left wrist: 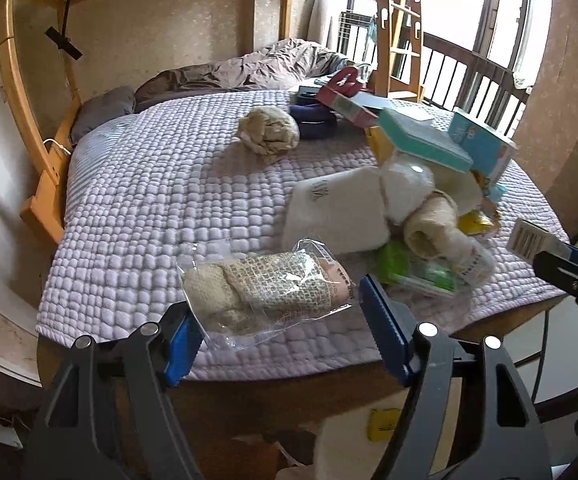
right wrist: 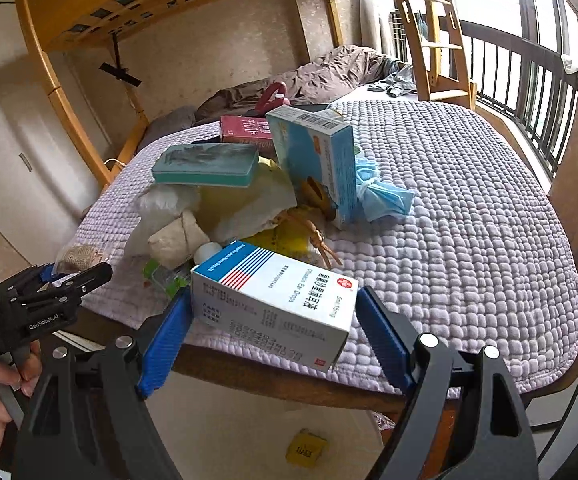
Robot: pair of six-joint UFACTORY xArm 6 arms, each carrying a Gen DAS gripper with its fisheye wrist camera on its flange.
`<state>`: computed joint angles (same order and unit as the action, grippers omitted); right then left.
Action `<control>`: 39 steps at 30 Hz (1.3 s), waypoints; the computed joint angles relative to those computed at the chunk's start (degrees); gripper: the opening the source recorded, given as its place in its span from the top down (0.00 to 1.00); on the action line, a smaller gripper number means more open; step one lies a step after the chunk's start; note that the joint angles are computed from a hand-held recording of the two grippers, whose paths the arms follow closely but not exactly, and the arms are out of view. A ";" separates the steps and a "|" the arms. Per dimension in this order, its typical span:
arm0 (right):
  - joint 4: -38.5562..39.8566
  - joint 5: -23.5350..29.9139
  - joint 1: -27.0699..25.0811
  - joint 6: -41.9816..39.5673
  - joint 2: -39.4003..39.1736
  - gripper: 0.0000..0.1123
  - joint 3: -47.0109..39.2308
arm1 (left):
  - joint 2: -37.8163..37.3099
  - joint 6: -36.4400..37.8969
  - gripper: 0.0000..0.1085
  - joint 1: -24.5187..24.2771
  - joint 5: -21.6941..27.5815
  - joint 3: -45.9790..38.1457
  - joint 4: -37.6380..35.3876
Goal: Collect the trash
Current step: 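Carry the mesh packet and white medicine box over the white bin with both grippers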
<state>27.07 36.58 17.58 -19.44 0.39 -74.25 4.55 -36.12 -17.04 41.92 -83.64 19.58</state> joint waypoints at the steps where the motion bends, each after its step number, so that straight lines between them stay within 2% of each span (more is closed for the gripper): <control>1: 0.43 0.21 -0.14 -0.55 -0.52 0.28 0.44 | -0.13 0.08 0.32 -0.25 -0.02 0.05 -0.07; 15: 3.67 5.31 -1.62 -4.97 -6.24 0.28 4.73 | -1.33 2.39 0.32 -3.41 0.01 0.96 -2.52; 39: 3.67 8.85 -1.10 -5.87 -11.58 0.28 9.08 | -4.04 6.54 0.32 -6.16 -0.12 4.77 -6.72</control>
